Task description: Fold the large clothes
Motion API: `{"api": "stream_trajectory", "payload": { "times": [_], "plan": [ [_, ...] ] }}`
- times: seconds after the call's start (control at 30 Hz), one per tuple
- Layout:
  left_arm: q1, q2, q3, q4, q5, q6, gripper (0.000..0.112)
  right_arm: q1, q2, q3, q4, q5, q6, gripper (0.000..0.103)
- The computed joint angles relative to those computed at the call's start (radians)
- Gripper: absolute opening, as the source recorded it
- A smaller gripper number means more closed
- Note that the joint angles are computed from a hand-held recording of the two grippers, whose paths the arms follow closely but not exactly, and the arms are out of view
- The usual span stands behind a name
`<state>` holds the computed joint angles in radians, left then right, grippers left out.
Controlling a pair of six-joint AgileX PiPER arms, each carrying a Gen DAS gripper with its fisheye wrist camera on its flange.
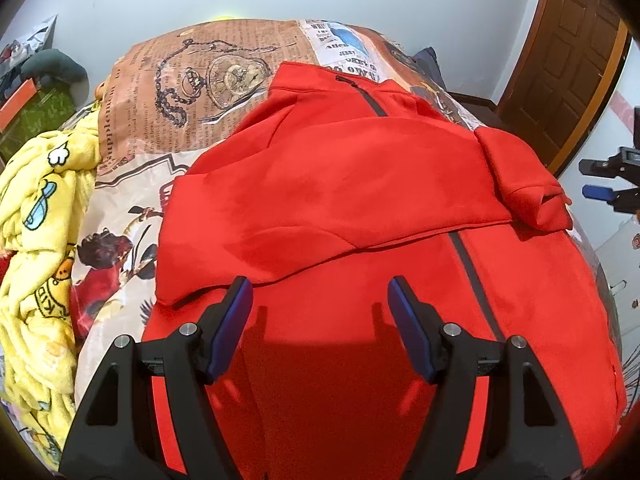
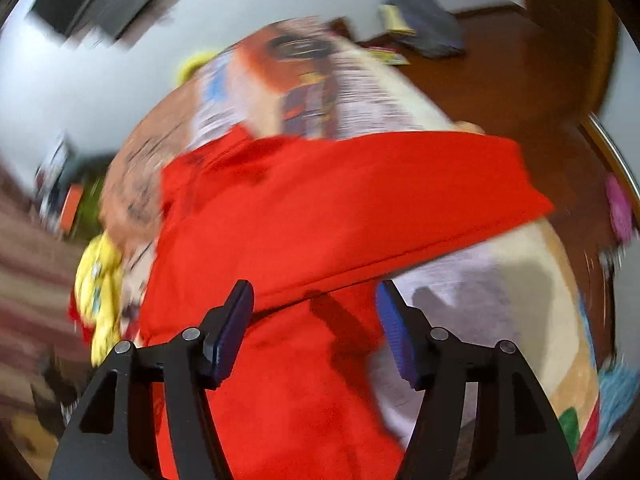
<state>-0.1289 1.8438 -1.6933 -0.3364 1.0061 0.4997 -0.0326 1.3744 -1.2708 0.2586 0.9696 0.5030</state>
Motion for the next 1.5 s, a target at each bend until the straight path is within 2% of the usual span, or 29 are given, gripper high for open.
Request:
{"api": "stream_trajectory", "payload": {
  "times": [0.17, 0.4, 0.5, 0.57, 0.63, 0.67, 0.77, 0.83, 0.97, 1.13, 1.3, 1.37, 1.5],
  "plan": [
    [-0.016, 0.011, -0.003, 0.021, -0.004, -0.015, 0.069, -0.148, 0.03, 0.093, 0.06, -0.063, 0.014, 0.06],
    [-0.022, 0.033, -0.019, 0.052, -0.009, -0.042, 0.069, -0.192, 0.081, 0.157, 0.078, -0.216, 0.059, 0.06],
    [-0.017, 0.034, -0.025, 0.053, -0.012, -0.045, 0.069, -0.17, 0.123, 0.139, 0.002, -0.266, 0.119, 0.059],
    [-0.014, 0.033, -0.027, 0.053, -0.016, -0.045, 0.069, -0.151, 0.138, 0.109, -0.101, -0.251, 0.195, 0.049],
    [-0.011, 0.031, -0.023, 0.061, -0.027, -0.045, 0.069, -0.118, 0.16, 0.06, -0.21, -0.224, 0.249, 0.02],
    [-0.01, 0.03, -0.021, 0.065, -0.03, -0.044, 0.069, -0.118, 0.155, 0.061, -0.226, -0.227, 0.244, 0.014],
    [-0.003, 0.025, -0.012, 0.066, -0.036, -0.033, 0.069, -0.088, 0.122, 0.049, -0.312, -0.24, 0.316, 0.01],
    [0.003, 0.021, -0.006, 0.06, -0.04, -0.025, 0.069, -0.082, 0.095, 0.041, -0.312, -0.253, 0.311, 0.008],
    [0.023, 0.003, 0.007, 0.024, -0.037, -0.004, 0.069, 0.0, 0.069, -0.088, -0.363, -0.2, 0.311, 0.007],
    [0.051, -0.029, 0.028, -0.022, -0.036, 0.035, 0.069, 0.159, 0.11, -0.304, -0.435, -0.11, 0.294, 0.007],
    [0.099, -0.058, 0.04, -0.081, -0.021, 0.077, 0.069, 0.33, 0.248, -0.587, -0.413, -0.024, 0.251, 0.007],
    [0.121, -0.066, 0.041, -0.103, -0.009, 0.092, 0.069, 0.384, 0.318, -0.679, -0.41, -0.017, 0.293, 0.007],
    [0.175, -0.081, 0.051, -0.131, 0.004, 0.126, 0.069, 0.472, 0.512, -0.907, -0.332, 0.056, 0.256, 0.007]
  ]
}}
